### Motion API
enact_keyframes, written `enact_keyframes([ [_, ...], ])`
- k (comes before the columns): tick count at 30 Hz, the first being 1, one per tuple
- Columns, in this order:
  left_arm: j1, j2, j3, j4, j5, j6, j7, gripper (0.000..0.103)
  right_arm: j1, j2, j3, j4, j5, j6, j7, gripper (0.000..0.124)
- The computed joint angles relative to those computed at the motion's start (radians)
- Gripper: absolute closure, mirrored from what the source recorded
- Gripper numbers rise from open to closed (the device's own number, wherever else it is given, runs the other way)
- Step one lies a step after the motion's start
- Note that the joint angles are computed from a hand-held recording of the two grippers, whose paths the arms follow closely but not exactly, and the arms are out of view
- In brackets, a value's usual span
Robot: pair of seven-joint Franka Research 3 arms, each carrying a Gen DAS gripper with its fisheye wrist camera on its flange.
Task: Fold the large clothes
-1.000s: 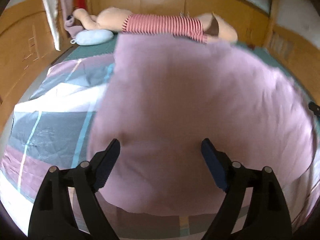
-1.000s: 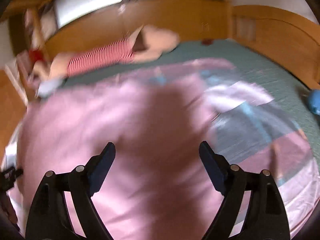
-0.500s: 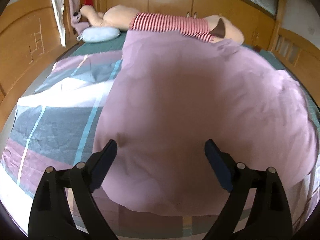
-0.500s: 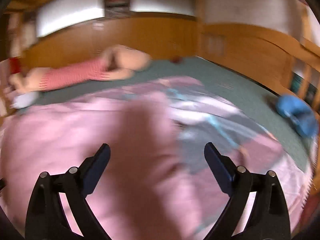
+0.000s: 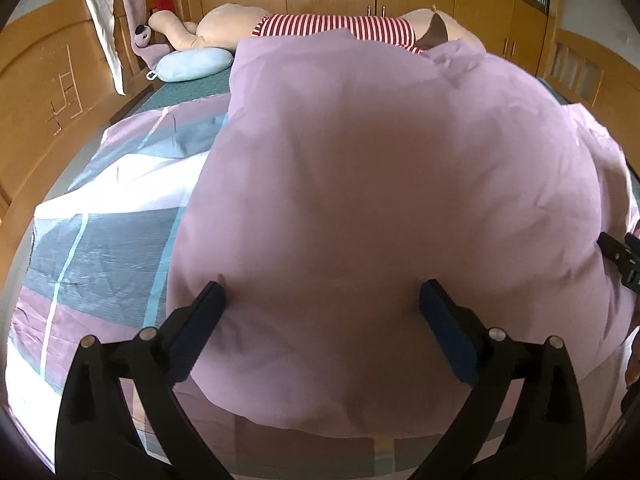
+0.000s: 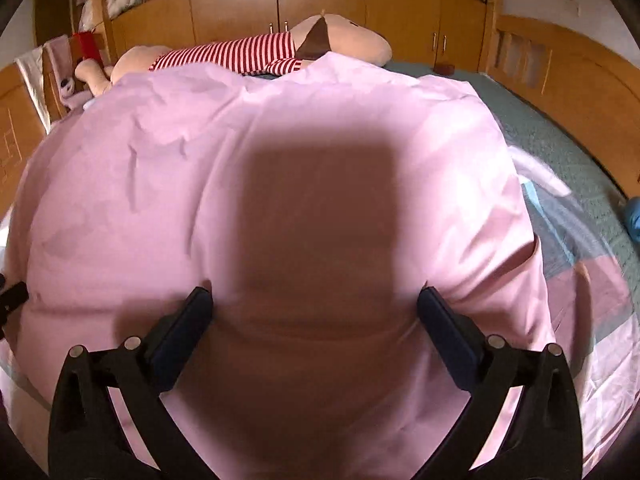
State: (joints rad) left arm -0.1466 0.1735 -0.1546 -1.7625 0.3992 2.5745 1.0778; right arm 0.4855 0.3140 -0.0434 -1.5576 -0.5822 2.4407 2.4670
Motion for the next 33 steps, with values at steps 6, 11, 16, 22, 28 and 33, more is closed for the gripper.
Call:
enact_keyframes([
  [6, -0.007, 0.006, 0.005, 0.008, 0.027, -0.012, -0.021, 0.002, -0.002, 0.024, -0.003, 0.028, 0.001, -0.015, -0.015, 0.022],
  [11, -0.009, -0.055, -0.003, -0.037, 0.032, 0.027, -0.037, 0.005, 0.046, -0.03, -0.021, 0.036, -0.064, -0.105, 0.113, 0.022],
  [16, -0.018, -0.219, -0.02, -0.169, 0.215, 0.134, -0.149, 0.002, 0.084, -0.181, 0.042, -0.044, -0.269, -0.123, 0.253, 0.022],
  [22, -0.007, -0.407, -0.045, -0.321, 0.146, 0.23, -0.152, 0.002, 0.133, -0.287, 0.184, -0.141, -0.617, -0.357, 0.394, 0.022],
  [28, 0.037, -0.471, -0.087, -0.381, 0.164, 0.238, -0.214, 0.002, 0.128, -0.269, 0.244, -0.141, -0.717, -0.414, 0.343, 0.022],
  [33, 0.054, -0.474, -0.101, -0.382, 0.177, 0.216, -0.235, 0.002, 0.106, -0.278, 0.231, -0.153, -0.606, -0.317, 0.354, 0.022],
])
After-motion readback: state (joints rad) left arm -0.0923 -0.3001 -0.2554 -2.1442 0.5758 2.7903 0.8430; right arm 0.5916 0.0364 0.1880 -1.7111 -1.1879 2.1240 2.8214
